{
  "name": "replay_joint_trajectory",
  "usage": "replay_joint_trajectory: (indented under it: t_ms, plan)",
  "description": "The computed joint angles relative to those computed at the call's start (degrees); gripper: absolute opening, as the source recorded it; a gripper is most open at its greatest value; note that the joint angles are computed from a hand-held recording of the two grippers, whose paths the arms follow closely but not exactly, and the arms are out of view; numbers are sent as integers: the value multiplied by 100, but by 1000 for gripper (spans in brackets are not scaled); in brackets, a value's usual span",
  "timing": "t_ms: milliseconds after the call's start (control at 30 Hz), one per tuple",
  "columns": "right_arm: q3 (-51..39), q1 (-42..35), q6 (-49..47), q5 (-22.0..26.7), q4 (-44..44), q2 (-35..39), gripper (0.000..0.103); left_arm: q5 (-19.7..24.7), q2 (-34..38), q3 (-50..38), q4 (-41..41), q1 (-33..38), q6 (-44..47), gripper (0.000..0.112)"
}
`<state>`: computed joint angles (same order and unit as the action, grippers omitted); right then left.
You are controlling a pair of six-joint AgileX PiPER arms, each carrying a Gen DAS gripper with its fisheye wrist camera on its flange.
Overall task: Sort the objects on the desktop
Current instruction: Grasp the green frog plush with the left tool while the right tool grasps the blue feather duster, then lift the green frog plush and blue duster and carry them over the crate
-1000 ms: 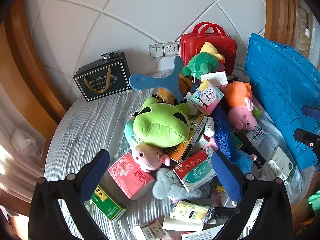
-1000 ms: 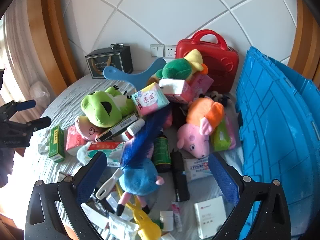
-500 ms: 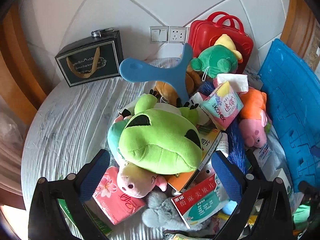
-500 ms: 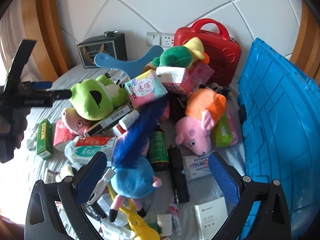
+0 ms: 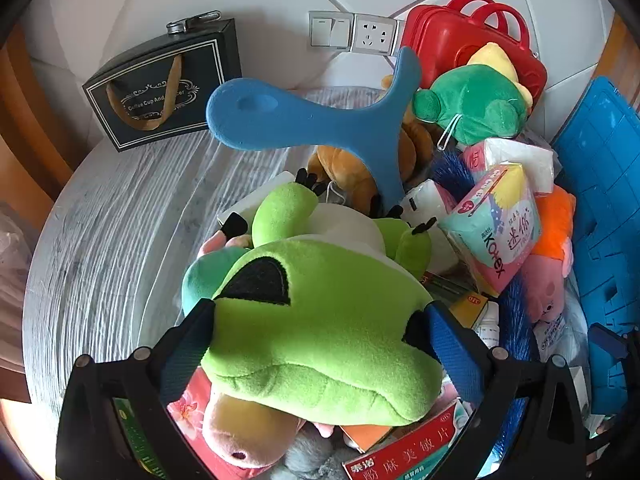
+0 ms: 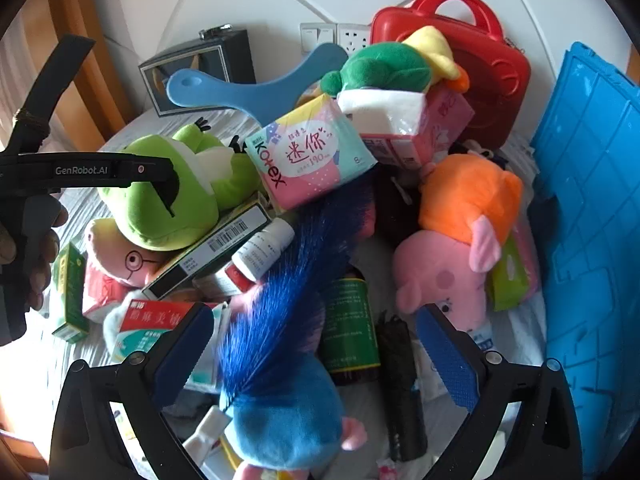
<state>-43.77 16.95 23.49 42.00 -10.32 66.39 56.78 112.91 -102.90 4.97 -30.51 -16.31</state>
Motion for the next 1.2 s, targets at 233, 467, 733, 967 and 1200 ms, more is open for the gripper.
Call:
replay_joint_trajectory:
  t_ms: [233,467,733,967,1200]
  plan:
    - [-47,-388,63,-320,303,611,102,183,595,-584,460,-177,-178,103]
    - [-26,-391,64,-497,441,929,97,-15,673,-511,673,-266,-174,103]
    - [-109,-506,-442,-700,1036,1405,46,-906,-476,1072,348,-124,329,69]
    - [-37,-505,-739,-355,1360,929,19,-1287,-1642,2315,6,67,407,65]
    - [233,-867,-866,654,1356,-268,14,-1397,-2561,2872,-139,165,258,65]
